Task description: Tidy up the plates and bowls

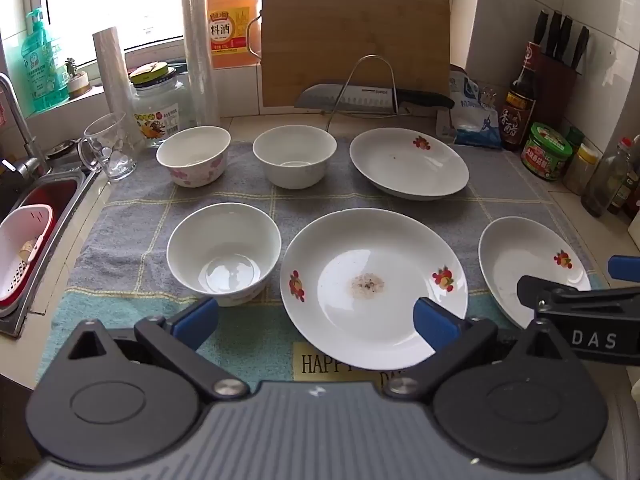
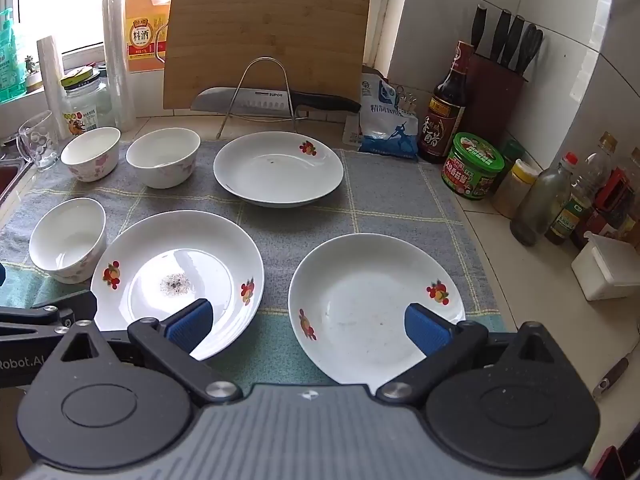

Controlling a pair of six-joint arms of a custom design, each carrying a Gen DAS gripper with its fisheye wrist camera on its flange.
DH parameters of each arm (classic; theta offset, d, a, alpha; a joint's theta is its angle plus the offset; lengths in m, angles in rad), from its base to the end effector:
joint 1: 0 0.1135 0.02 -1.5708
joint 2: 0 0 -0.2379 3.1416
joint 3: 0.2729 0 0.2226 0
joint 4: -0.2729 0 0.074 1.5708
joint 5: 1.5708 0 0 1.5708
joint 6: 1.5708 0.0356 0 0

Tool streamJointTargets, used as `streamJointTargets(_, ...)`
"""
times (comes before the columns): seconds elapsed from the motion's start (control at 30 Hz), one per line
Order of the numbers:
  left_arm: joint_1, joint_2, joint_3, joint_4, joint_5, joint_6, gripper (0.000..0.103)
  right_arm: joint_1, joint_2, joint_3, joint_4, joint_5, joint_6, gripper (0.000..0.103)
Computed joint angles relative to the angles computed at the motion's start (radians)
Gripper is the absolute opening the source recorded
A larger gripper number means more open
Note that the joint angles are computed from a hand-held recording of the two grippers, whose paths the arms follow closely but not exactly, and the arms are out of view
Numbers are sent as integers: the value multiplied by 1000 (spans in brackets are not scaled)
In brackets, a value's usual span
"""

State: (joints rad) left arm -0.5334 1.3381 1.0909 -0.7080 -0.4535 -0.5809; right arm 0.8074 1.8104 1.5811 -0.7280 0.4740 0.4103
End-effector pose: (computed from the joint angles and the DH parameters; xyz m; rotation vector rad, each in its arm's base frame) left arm 0.2222 -0.1131 0.2642 -0.2319 2.3846 0.0662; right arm 0.2604 0.2486 0.2679 -0.2908 2.3680 -0.0404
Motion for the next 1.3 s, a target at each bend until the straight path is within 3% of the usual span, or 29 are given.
streamJointTargets(1.3, -12, 2, 24, -18, -3, -1, 102, 8, 3, 25, -20, 17, -7, 103)
